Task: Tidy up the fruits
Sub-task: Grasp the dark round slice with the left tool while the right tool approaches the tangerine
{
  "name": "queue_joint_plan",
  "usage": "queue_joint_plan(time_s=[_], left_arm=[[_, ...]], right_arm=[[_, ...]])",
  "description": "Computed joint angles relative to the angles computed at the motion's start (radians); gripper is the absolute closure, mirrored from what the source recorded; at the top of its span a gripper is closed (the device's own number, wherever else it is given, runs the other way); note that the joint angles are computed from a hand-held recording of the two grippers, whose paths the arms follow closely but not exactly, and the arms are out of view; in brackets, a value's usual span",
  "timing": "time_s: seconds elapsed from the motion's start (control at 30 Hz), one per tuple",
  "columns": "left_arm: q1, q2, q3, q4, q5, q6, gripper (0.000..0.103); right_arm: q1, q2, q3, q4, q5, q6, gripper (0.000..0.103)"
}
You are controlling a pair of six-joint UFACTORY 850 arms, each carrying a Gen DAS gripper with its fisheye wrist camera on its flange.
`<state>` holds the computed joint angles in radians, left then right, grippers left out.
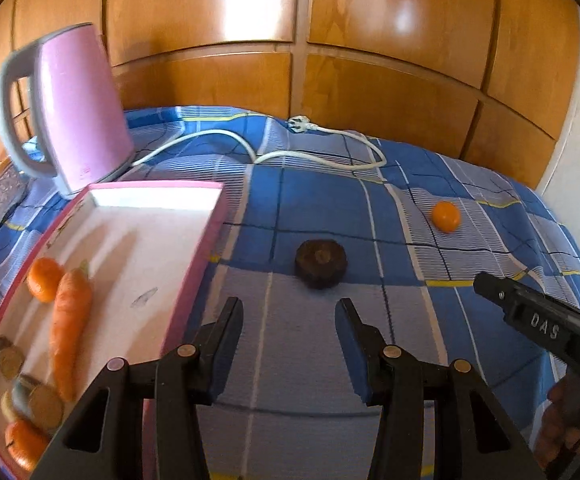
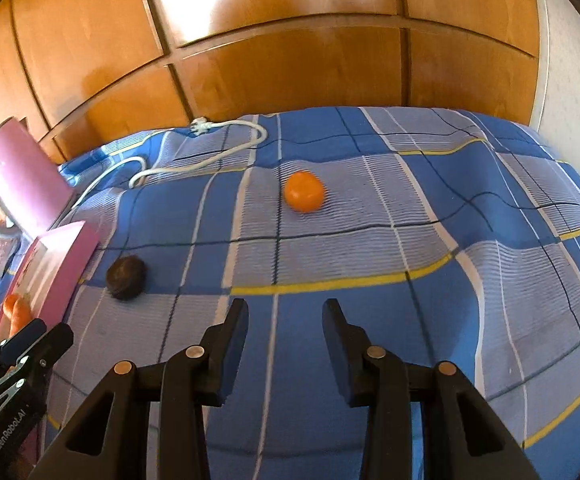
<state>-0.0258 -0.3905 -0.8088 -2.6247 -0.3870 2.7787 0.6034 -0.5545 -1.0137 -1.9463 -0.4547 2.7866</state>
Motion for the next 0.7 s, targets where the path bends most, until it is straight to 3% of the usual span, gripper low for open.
queue_joint_plan(time_s=[0.17, 0.2, 0.27, 0.57, 0.6, 0.67, 0.7], left_arm=[[-0.03, -0.051, -0.061, -0.013, 0.021, -0.007, 0.044], [-0.035, -0.063, -0.076, -0.011, 0.028, -0.015, 0.044], [-0.044, -0.085, -0.104, -0.008, 0.04, -0.027, 0.043], [-0.063, -0.179, -0.223, 0.069, 0.113, -0.149, 0.043], [-0.064, -0.191, -0.235, 0.105, 0.121, -0.182, 0.044], [-0.065, -0.203, -0.243, 0.128, 0.127, -0.205, 0.061], [-0.062, -0.202, -0.241, 0.156, 0.111, -0.232, 0.063]], right_arm=[[-0.053, -0.017, -0.032, -0.089, 0.028, 0.055, 0.063], [-0.062, -0.024, -0.044, -0.1, 0.033, 0.054, 0.058], [-0.078, -0.047, -0.08, -0.056, 0.044, -0.015, 0.049], [-0.129, -0.147, -0.241, 0.224, 0.064, -0.373, 0.048], [-0.133, -0.159, -0.26, 0.262, 0.066, -0.419, 0.048], [-0.142, -0.19, -0.302, 0.368, 0.088, -0.546, 0.048], [-0.144, -0.198, -0.311, 0.386, 0.099, -0.571, 0.053]])
